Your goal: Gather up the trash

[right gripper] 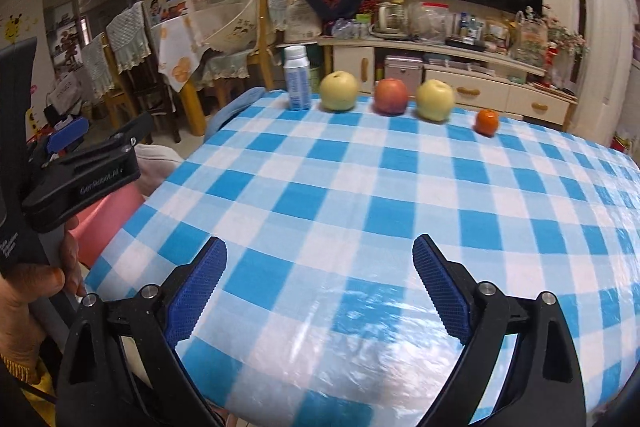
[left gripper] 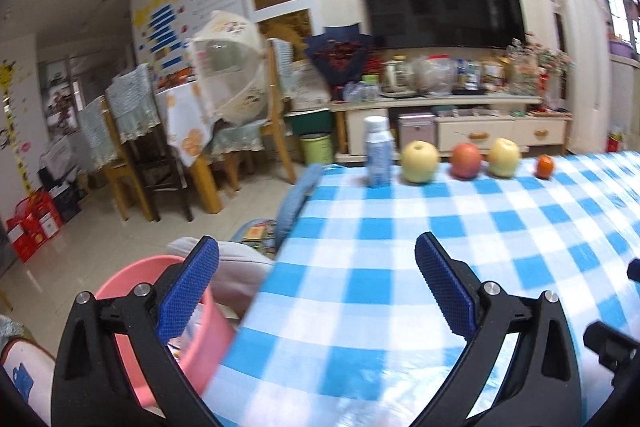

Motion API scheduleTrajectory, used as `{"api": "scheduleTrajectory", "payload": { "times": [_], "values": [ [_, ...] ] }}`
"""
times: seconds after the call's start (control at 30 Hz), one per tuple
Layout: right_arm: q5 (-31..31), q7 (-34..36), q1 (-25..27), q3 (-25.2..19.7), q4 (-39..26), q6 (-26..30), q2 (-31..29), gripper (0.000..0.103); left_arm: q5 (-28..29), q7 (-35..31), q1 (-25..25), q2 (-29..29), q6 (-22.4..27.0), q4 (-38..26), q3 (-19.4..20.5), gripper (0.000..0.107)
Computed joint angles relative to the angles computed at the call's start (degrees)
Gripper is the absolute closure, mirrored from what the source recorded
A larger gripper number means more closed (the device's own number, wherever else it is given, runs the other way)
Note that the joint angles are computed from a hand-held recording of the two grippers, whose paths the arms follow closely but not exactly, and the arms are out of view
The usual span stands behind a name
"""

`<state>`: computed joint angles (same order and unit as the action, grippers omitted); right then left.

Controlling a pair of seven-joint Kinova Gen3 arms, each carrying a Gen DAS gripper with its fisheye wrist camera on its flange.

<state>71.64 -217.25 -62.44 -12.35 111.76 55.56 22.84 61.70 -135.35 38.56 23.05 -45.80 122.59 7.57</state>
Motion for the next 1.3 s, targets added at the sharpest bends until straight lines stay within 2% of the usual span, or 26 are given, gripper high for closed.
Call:
{"api": "scheduleTrajectory", "payload": {
  "times": [0.13, 0.47, 0.6, 0.9, 1.3],
  "values": [
    [-1.9, -2.9, -1.5, -0.9, 3.1, 2.9, -1.0, 0.010, 0.8, -1.6, 2.2, 0.2, 0.1, 0.5, 1.2, 0.009],
    [-7.5, -12.0, -5.8, -3.6, 8.0, 11.6, -1.5, 0.010, 1.3, 1.7, 6.7, -0.7, 3.5, 2.7, 3.0, 0.009],
    [-9.8, -15.5, -7.7, -4.7, 9.0, 15.1, -1.9, 0.009, -0.8, 5.3, 7.1, -1.3, 4.6, 3.9, 3.3, 0.009],
    [-13.2, -15.7, -11.1, -6.0, 7.7, 22.7, -0.5, 0.009, 0.0, 6.3, 8.7, -1.8, 6.2, 4.5, 2.8, 0.009],
    [-13.6, -15.3, -11.7, -5.9, 7.3, 23.7, 0.2, 0.009, 2.2, 5.1, 9.1, -1.8, 6.3, 4.4, 2.8, 0.009]
  ]
}}
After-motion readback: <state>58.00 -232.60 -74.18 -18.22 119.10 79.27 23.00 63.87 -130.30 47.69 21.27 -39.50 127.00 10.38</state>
